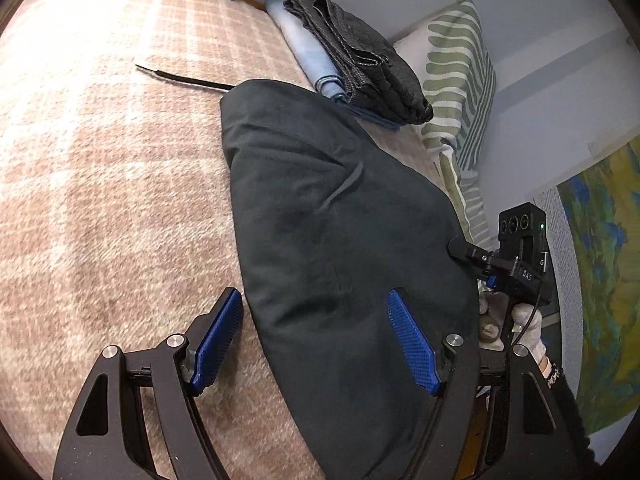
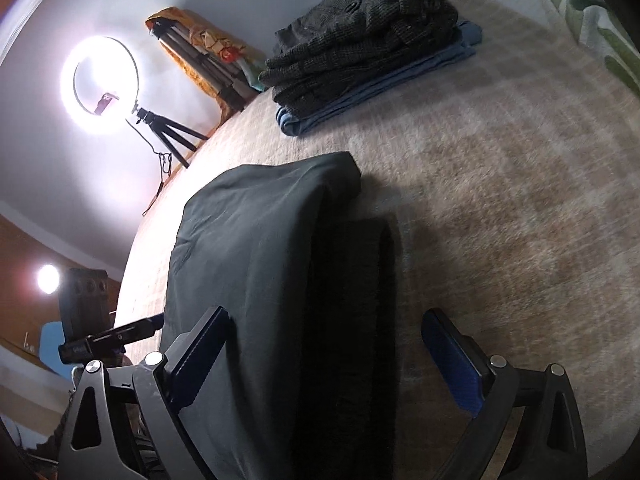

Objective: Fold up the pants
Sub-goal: 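Reach both open tools to the folded trousers' edge, then grasp the trousers with the left tool while the right tool grasps too, lift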

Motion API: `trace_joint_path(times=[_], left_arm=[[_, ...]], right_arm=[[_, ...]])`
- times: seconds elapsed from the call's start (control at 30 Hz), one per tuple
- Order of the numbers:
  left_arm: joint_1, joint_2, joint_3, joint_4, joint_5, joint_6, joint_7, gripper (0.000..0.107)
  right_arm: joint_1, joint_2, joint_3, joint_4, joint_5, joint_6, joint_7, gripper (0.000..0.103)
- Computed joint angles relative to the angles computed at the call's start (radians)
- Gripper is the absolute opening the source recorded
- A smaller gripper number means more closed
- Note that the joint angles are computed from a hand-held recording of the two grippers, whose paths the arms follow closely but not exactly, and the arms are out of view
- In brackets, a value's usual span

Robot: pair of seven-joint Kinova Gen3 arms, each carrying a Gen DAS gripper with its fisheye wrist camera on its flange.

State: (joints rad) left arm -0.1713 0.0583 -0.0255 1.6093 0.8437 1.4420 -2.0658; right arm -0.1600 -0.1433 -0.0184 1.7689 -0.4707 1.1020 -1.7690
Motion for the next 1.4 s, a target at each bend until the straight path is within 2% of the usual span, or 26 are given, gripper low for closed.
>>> trace_joint_path(times=[0.13,0.2,0.3,0.4,0.47,0.53,0.63,0.67,0.77,0.87,1.07,1.4], left_arm=[[0.004,0.008,0.005,-0.005,0.002,-0.003,-0.026,0.075],[0.001,0.017,0.005,-0.003,0.019,-0.002,-0.036,0.075],[-0.005,0.025,0.006,0.007,0.044,-0.01,-0.045,0.075],[0.0,0.028,0.014,0.009,0.049,-0.026,-0.047,0.073],[0.006,0.034,0.02,0.0,0.048,-0.031,-0.039,0.073],[0.007,0.042,0.023,-0.008,0.048,-0.029,-0.028,0.073],[0.007,0.045,0.024,-0.017,0.037,-0.025,-0.002,0.064],[0.007,0.047,0.025,-0.022,0.032,-0.023,0.006,0.056],[0.003,0.054,0.024,-0.03,0.016,-0.015,0.027,0.033],[-0.012,0.057,0.02,-0.021,0.026,-0.009,0.022,0.018],[-0.01,0.034,0.024,-0.026,0.031,-0.017,-0.017,0.009],[0.01,0.006,0.018,-0.066,0.056,-0.017,-0.054,0.005]], right_arm=[[0.005,0.001,0.03,0.03,-0.08,-0.019,0.085,0.099],[0.011,0.006,0.049,0.044,-0.135,-0.019,0.137,0.09],[0.021,0.002,0.049,0.061,-0.166,-0.028,0.165,0.089],[0.031,-0.012,0.049,0.095,-0.197,-0.066,0.167,0.082],[0.035,-0.021,0.049,0.11,-0.201,-0.084,0.155,0.071],[0.035,-0.023,0.048,0.113,-0.198,-0.087,0.142,0.064],[0.028,-0.028,0.027,0.095,-0.158,-0.092,0.098,0.051],[0.024,-0.037,0.017,0.088,-0.136,-0.093,0.08,0.045],[0.007,-0.039,-0.018,0.046,-0.06,-0.087,0.002,0.04],[-0.011,-0.04,-0.047,0.013,0.012,-0.077,-0.079,0.037],[-0.056,-0.036,-0.088,-0.06,0.139,-0.035,-0.19,0.034],[-0.113,-0.019,-0.129,-0.196,0.275,0.047,-0.258,0.032]])
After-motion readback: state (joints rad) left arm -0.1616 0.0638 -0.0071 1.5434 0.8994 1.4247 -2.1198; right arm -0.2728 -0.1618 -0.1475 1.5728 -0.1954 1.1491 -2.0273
